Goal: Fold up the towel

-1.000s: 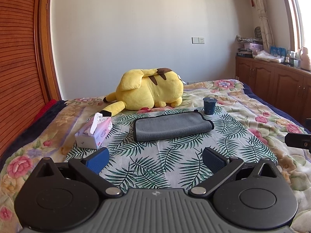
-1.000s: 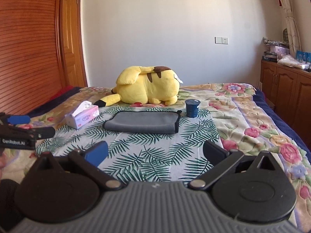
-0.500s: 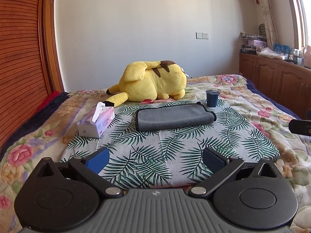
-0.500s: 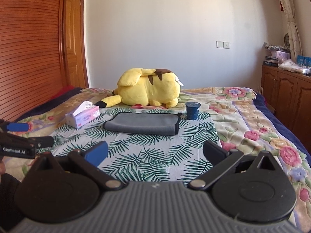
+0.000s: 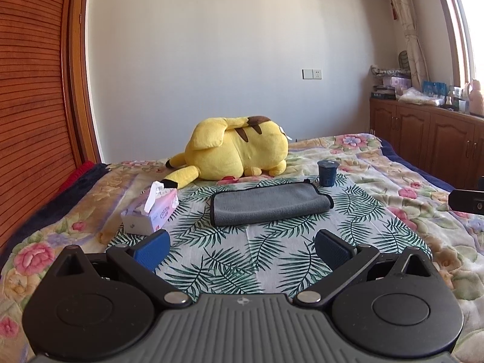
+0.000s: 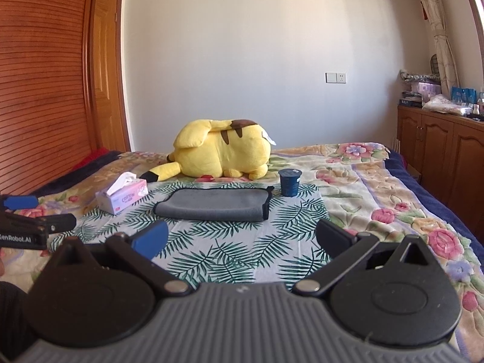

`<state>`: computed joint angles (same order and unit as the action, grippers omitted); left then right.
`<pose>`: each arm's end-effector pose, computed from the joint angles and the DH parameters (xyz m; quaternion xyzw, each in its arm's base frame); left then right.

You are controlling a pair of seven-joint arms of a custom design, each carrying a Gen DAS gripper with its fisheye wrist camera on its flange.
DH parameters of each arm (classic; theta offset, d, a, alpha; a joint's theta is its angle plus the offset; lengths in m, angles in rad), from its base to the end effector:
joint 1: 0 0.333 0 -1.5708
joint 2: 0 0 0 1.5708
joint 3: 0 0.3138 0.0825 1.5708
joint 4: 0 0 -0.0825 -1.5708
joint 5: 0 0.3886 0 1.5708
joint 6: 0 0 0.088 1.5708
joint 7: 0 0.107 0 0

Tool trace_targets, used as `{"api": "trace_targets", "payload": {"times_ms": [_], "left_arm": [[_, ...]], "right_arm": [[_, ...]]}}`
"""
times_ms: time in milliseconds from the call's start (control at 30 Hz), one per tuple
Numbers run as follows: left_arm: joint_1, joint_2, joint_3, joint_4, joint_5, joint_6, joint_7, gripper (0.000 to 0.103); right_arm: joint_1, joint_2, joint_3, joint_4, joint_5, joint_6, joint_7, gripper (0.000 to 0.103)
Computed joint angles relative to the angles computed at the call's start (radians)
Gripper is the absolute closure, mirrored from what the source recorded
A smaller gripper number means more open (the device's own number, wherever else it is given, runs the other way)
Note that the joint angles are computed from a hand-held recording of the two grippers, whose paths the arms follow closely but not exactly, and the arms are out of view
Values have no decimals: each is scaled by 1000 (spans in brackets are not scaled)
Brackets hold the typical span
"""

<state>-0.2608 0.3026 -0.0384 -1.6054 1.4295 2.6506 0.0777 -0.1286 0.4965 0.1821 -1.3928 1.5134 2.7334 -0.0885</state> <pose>0.6579 -0.2276 0.5163 -0.6150 0.5492 -0.3290 0.4604 0.7442 -0.0281 0.4879 -0.6671 0.4346 -0.2950 0.5283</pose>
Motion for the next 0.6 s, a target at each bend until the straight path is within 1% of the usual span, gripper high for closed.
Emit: {"api": "trace_targets", "payload": {"times_ms": [267,400,600], "left_arm": [[-4,-4,1,3,46,-2,-47,16],[-5,-8,0,1,91,-5,-88,16],[3,-11,-10,-1,100,-9,-95,16]], "right_arm": [[1,6,3,11,72,29,-55,0],[4,8,-2,17,103,39,-73,0],[11,8,-12,17,124,41,-82,0]]}}
